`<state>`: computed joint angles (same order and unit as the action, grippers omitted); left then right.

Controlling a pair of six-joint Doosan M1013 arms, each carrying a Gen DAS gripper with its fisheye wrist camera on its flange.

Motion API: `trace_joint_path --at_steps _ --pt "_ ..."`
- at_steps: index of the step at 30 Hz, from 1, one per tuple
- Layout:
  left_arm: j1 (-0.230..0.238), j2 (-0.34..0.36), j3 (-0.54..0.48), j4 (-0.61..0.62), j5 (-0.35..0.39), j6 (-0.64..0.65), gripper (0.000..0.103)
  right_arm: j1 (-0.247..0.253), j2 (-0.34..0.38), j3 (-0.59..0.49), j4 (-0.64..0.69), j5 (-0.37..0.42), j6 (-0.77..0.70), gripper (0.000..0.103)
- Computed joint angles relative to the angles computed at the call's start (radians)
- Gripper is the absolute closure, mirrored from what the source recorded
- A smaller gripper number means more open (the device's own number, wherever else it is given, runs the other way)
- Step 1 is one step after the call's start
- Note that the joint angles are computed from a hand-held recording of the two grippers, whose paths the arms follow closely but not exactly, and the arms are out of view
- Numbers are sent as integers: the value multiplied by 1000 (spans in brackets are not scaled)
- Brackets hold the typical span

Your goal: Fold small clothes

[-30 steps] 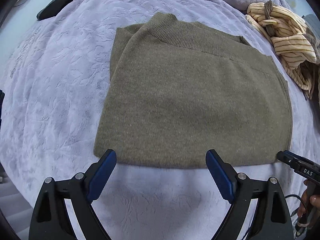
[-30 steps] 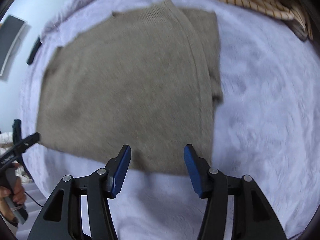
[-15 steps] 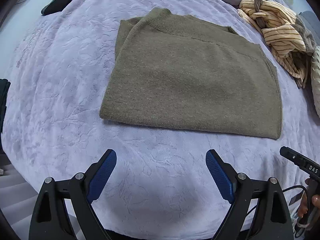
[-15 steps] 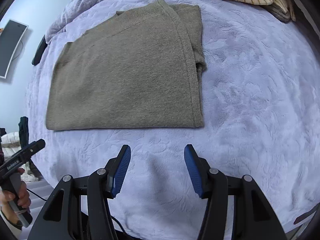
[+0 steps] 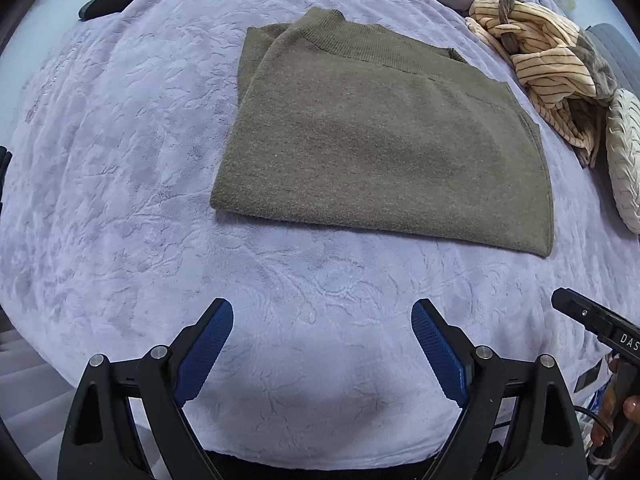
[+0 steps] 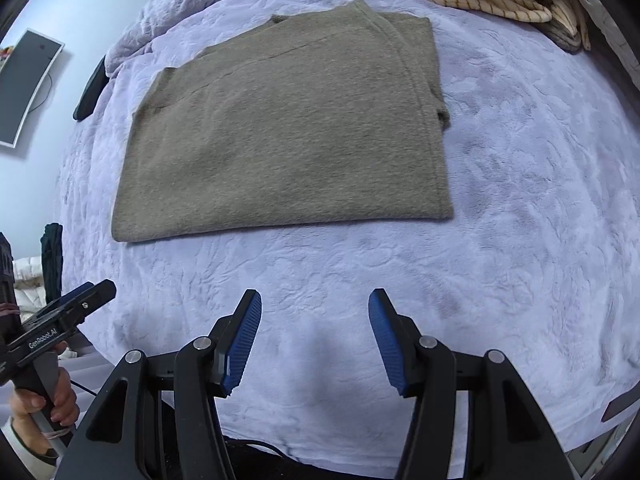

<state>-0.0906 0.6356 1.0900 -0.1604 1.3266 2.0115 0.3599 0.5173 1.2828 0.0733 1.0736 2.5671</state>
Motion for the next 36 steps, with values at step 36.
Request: trace_joint_path --at_steps 36 --pt "95 317 -424 -358 295 37 51 83 187 -293 37 168 66 43"
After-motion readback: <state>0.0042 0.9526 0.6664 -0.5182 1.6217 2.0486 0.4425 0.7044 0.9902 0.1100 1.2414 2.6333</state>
